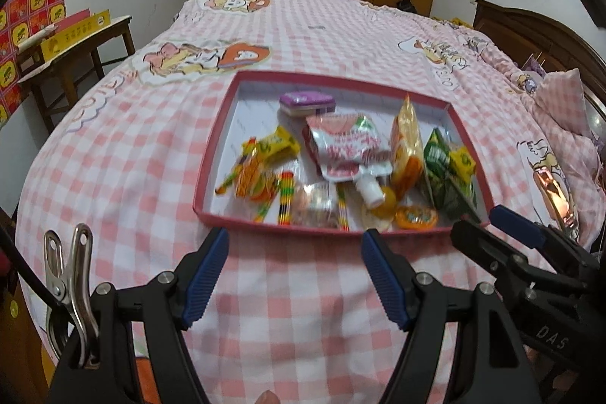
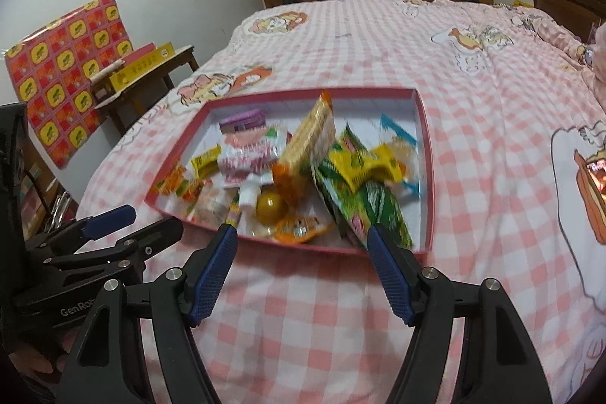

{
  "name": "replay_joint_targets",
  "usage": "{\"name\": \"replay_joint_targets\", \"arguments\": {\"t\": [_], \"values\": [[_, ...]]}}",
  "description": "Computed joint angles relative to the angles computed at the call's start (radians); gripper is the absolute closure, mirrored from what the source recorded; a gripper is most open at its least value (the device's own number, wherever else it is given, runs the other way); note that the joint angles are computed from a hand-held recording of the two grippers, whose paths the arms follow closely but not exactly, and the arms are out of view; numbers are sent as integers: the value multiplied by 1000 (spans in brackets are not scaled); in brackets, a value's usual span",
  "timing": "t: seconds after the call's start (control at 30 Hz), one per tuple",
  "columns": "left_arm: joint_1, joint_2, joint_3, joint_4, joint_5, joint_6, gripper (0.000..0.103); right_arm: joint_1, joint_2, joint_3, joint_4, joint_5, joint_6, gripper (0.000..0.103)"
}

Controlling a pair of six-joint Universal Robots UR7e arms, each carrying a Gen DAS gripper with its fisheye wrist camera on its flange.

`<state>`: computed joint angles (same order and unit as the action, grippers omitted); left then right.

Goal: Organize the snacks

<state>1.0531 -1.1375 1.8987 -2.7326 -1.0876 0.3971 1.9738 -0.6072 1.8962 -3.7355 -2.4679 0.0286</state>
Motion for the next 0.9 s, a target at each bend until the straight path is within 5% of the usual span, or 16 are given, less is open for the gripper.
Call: {"name": "replay_joint_targets", "arguments": {"t": [0.9], "values": [[30, 69, 22, -12, 68, -5, 27, -57, 15, 27, 137, -16, 162, 30]]}}
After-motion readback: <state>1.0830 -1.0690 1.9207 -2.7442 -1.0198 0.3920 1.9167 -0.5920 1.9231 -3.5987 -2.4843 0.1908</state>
